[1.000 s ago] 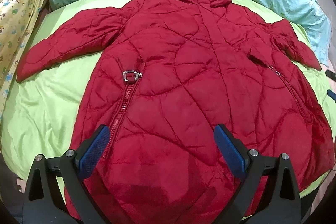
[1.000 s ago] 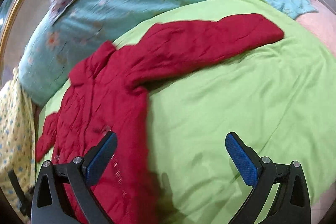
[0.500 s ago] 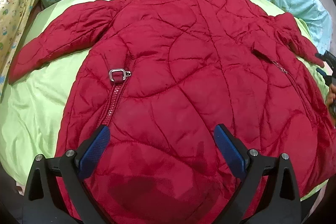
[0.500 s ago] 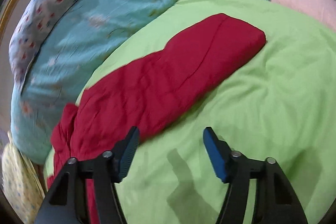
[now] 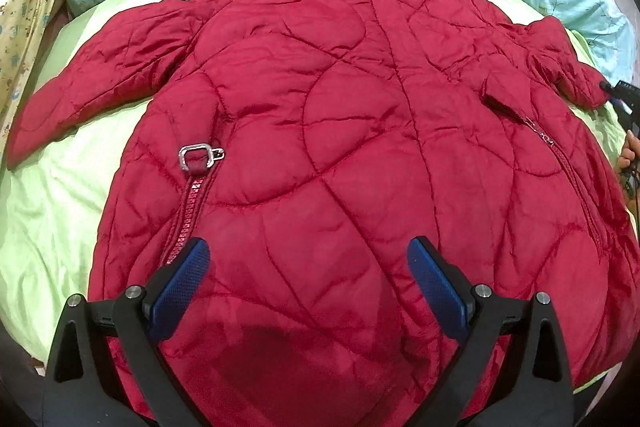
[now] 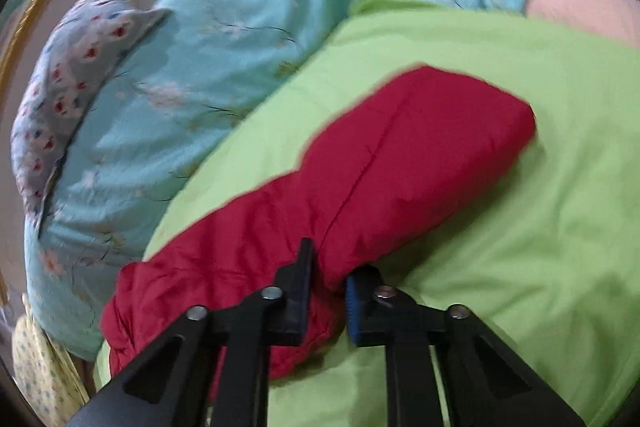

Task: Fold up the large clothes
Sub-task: 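Grasp a jacket sleeve with the right tool and fold it across the body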

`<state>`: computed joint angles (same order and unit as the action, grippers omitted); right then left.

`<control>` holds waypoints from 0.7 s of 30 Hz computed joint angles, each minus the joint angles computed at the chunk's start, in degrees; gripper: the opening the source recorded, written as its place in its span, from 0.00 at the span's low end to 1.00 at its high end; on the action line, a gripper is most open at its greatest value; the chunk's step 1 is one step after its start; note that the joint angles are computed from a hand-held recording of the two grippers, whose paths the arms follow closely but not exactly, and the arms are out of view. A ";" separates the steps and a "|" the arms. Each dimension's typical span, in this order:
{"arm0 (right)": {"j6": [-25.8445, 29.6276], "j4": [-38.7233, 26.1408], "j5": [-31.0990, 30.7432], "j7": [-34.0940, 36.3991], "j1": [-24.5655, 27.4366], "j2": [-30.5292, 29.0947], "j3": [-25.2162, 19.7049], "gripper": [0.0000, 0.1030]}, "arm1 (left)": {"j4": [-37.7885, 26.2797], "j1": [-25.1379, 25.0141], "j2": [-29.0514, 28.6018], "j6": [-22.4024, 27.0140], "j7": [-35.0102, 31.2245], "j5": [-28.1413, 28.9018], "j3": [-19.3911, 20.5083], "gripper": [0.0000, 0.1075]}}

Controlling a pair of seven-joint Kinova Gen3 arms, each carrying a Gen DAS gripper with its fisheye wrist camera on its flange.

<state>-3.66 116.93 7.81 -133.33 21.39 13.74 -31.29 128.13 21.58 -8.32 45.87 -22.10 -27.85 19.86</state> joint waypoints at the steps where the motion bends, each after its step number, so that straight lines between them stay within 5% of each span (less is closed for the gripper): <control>1: -0.38 -0.01 0.68 -0.01 -0.83 -0.61 0.38 0.09 | 0.06 -0.02 0.01 -0.20 -0.07 0.02 -0.06 0.93; 6: 0.77 -1.89 3.62 0.97 -0.58 -2.73 -3.92 0.08 | 0.33 -0.18 -0.51 -0.59 -0.53 0.32 -0.22 0.93; 14: 4.98 -7.59 2.57 8.56 3.42 -2.47 -17.46 0.08 | 1.79 -2.43 -3.80 -1.86 -3.67 2.77 -1.02 0.93; 21: 8.21 -12.90 -0.49 15.47 -1.14 0.13 -22.60 0.08 | 3.35 -6.31 -7.21 -3.63 -6.94 5.30 -1.20 0.93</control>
